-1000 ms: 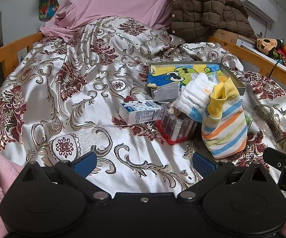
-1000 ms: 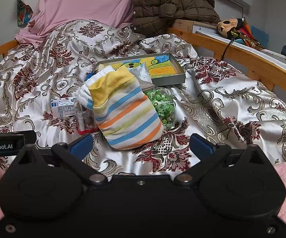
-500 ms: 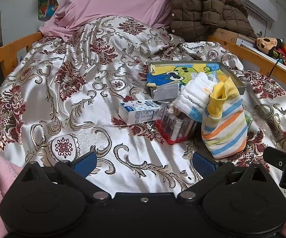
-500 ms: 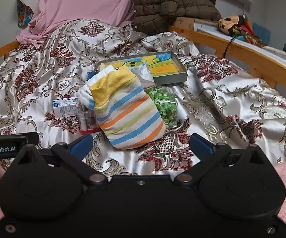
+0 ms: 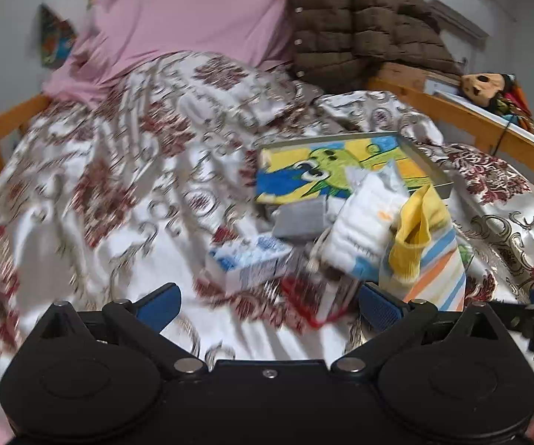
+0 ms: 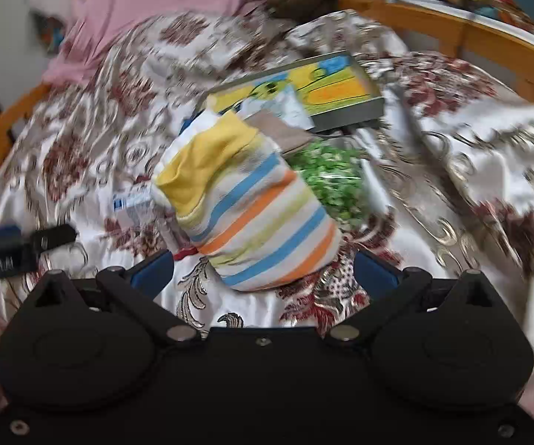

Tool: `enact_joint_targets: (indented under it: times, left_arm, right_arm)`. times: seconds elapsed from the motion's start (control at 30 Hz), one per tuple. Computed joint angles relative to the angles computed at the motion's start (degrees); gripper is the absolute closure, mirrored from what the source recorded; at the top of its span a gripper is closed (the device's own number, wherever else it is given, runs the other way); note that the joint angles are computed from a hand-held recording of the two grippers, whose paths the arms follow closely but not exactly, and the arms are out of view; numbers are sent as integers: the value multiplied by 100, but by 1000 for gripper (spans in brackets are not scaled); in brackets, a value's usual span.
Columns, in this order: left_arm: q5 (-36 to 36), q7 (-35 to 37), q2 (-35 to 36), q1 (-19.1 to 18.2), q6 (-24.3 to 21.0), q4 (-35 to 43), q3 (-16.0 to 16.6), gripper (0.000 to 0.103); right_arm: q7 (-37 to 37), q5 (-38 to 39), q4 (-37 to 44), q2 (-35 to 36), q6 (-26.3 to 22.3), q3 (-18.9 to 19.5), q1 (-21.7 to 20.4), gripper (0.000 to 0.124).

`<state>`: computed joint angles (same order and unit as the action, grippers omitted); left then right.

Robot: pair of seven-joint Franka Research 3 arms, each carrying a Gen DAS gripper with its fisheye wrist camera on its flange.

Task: Organize soft objects
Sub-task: 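Grasp the striped sock with the right gripper while the left gripper grasps the white towel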

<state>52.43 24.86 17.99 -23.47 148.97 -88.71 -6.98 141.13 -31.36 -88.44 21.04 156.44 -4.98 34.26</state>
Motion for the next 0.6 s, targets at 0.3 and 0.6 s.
enact_joint_targets:
  times: [0.3, 0.6]
  left_arm:
    - [-901, 1499, 1010, 347, 977, 1097, -41, 1]
    - [-2082, 3449, 1992, 563, 1475, 2120, -316, 1]
  right_arm:
    - [-2045, 1128, 1458, 974, -420, 277, -252, 22]
    - [-3934, 1349, 2286, 1571, -312, 130, -187, 22]
